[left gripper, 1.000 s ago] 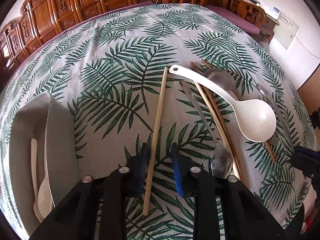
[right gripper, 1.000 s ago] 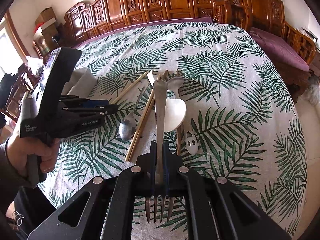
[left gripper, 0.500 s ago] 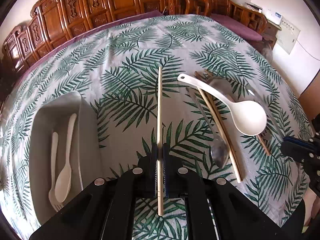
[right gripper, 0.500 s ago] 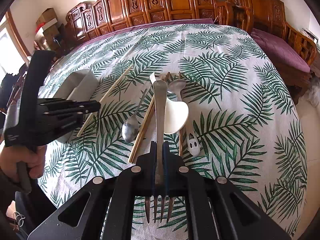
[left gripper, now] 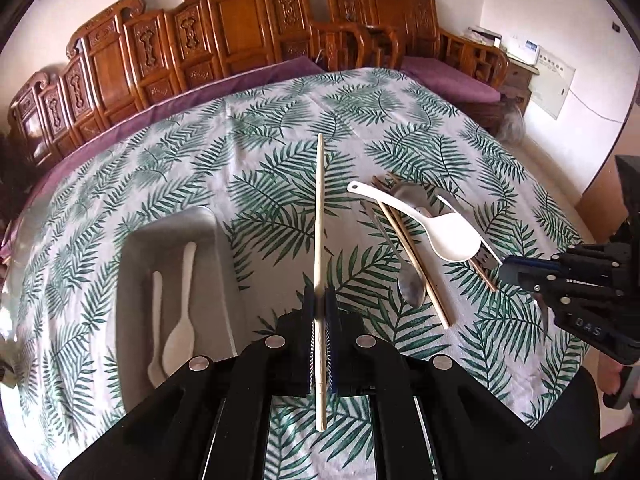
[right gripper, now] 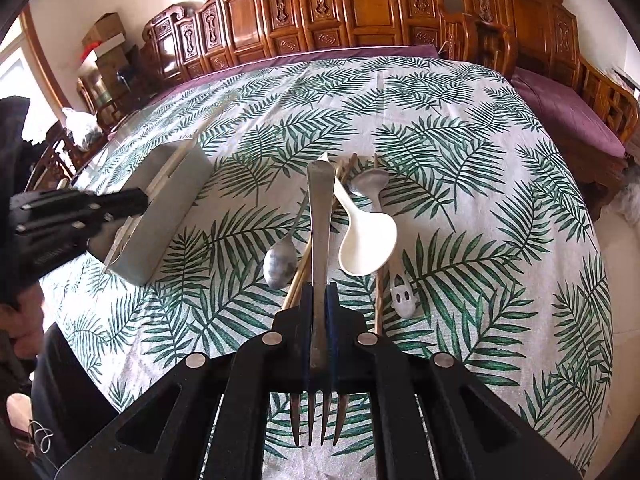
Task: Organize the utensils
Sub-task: 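Carry the chopstick with the left tool while the right tool carries the fork toward the tray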
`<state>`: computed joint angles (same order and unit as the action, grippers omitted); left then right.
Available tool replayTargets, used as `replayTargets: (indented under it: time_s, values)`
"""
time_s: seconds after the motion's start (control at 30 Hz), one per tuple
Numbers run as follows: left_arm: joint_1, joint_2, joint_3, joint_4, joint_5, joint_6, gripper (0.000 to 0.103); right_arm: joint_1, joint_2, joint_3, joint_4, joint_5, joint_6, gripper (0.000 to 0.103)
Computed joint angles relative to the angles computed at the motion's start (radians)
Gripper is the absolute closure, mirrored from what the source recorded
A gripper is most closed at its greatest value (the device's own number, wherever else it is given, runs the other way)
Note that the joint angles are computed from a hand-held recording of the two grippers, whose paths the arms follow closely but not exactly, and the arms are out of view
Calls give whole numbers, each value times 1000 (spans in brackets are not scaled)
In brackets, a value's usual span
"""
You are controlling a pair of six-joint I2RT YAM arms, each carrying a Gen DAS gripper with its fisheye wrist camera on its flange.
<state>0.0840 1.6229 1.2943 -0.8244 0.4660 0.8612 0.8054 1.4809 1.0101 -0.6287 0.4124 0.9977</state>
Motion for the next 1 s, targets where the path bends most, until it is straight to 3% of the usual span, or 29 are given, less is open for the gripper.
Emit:
replayTargets:
  time_s: [0.43,1.0]
  values:
    - [147,112,142,-36,20,57,99,39,62,64,4,-2,-21,95]
    - [205,331,344,-56,9,-3,98,79,191,257,-22,1,-67,95]
